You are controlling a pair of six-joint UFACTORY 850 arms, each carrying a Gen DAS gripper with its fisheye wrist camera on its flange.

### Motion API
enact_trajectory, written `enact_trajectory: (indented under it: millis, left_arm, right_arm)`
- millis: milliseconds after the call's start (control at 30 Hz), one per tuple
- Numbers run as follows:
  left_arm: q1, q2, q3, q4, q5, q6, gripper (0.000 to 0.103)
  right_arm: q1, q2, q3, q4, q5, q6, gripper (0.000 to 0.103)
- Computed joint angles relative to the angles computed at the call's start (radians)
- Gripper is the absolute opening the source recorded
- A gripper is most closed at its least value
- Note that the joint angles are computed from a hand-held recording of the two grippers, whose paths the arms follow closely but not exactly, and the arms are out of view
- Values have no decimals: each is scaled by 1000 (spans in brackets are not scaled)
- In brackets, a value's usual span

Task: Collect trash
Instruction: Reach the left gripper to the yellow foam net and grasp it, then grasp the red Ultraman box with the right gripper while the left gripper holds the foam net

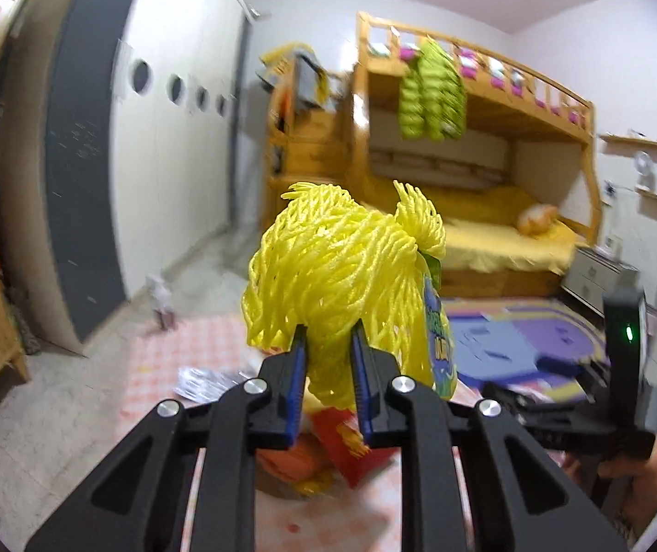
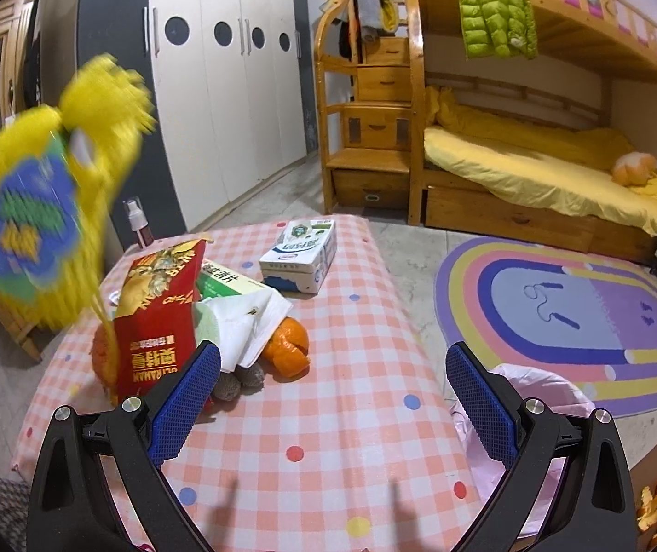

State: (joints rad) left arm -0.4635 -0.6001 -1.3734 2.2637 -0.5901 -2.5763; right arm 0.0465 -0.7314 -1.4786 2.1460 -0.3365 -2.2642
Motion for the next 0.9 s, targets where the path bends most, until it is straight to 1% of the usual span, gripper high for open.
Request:
enact_trajectory:
  millis: [67, 133, 233, 300, 367, 400, 433, 467, 500, 533, 600, 633, 667, 733, 800, 900]
  left_arm:
    - [-11, -7, -11, -128, -81, 114, 16]
    - [-7, -23, -21, -190, -121, 162, 16]
    - [0, -54, -43, -261, -157, 197, 16]
    - [6, -67, -48, -296, -167, 200, 16]
    - [16, -69, -41, -311, -183, 182, 16]
    - [20, -57, -27, -310, -190, 173, 16]
    - [24, -45, -9, -306, -199, 158, 16]
    - [29, -41, -4, -307, -204, 152, 16]
    - [34, -42, -4, -320, -215, 160, 16]
    - [40, -42, 0, -324, -219, 162, 16]
    - [54, -41, 1, -341, -205, 168, 16]
    - [57, -39, 4, -340, -197, 161, 16]
    - [64, -37, 6, -340, -188, 154, 16]
    - [71, -33, 18, -331, -173, 131, 16]
    - [75, -31, 25, -326, -172, 122, 16]
    - [76, -30, 42, -315, -174, 107, 16]
  right_arm:
    - [2, -5, -4, -44, -15, 24, 97]
    - [13, -11, -13, -116, -4, 56, 97]
    - [39, -12, -15, -179, 13, 53, 97]
    - [49, -7, -5, -151, 2, 8, 95]
    - [64, -4, -1, -124, -6, -52, 90]
    - [70, -5, -3, -131, -12, -59, 84]
    - [79, -9, -11, -144, -7, -58, 65]
    - [89, -15, -22, -153, 3, -53, 63]
    - [95, -23, -36, -192, 6, -16, 63]
    - [103, -38, -62, -273, 3, 60, 63]
    - [114, -56, -91, -346, -1, 131, 72]
    - [122, -65, -104, -360, -1, 144, 87]
    - [127, -71, -112, -358, -8, 140, 91]
    - [142, -88, -137, -391, 13, 163, 91]
    - [159, -114, -173, -453, 47, 215, 91]
    - [171, -129, -194, -517, 84, 268, 91]
